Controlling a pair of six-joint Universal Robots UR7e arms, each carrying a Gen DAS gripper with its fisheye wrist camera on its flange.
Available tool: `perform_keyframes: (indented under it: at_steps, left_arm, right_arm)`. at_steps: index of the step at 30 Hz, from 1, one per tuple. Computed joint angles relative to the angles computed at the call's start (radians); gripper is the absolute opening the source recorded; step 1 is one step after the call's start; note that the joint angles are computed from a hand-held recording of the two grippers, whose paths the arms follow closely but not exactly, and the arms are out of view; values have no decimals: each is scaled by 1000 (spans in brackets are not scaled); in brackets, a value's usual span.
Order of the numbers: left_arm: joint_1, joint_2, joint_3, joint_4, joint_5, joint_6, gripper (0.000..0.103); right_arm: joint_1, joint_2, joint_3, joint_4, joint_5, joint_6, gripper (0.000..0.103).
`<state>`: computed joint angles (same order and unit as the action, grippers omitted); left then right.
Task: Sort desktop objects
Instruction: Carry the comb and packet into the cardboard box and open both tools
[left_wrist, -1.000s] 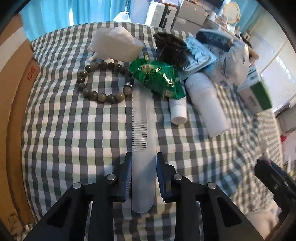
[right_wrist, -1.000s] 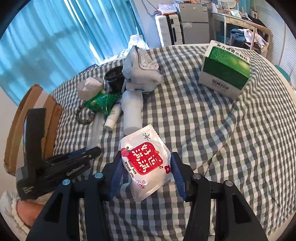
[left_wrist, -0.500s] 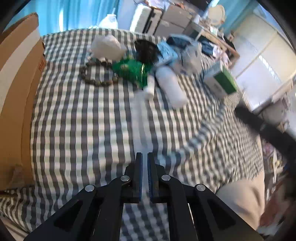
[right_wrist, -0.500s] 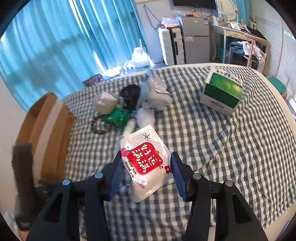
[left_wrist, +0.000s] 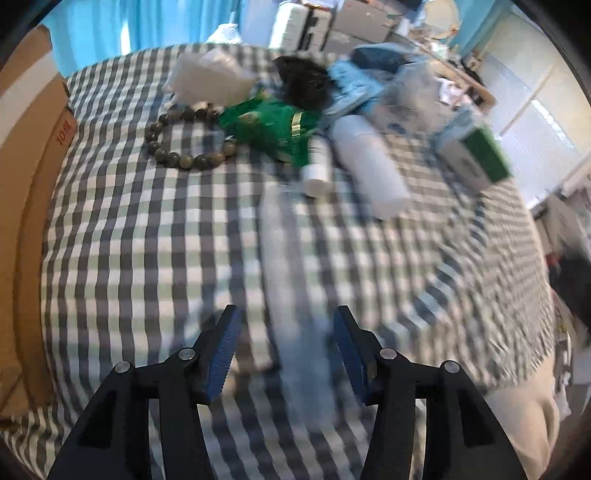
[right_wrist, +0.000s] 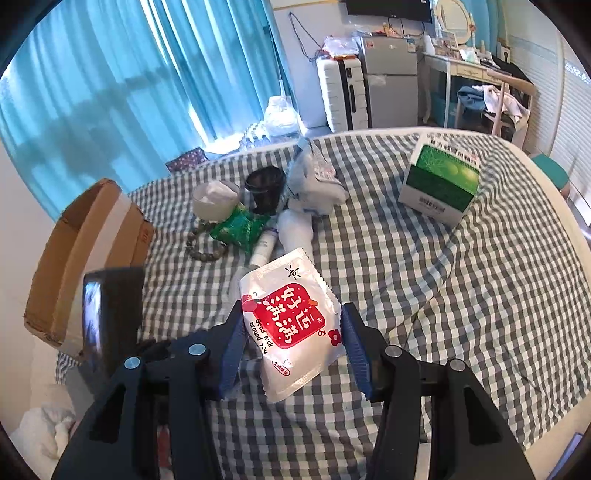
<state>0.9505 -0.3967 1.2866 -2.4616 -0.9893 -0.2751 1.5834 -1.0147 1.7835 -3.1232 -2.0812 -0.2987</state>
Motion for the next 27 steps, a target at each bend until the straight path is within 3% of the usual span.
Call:
perform_keyframes:
  at_steps: [2, 4, 15, 23, 27]
  left_arm:
    - [11, 25, -38, 19, 2, -10, 50]
    - [5, 35, -46, 13, 40, 6, 27]
    - [-43, -90, 85, -123, 10, 10, 27]
    - [-100, -222, 115, -292, 46, 153, 27]
    - [-95, -296, 116, -339, 107, 206, 27]
  right_arm:
    - [-14, 3, -6, 15, 7, 5, 50]
    - [-27, 5, -15, 31, 15, 14, 50]
    - [-15, 5, -26, 30, -4, 23, 50]
    - [103, -26, -14, -17, 98, -7, 50]
    - [172, 1, -49, -3, 152, -33, 50]
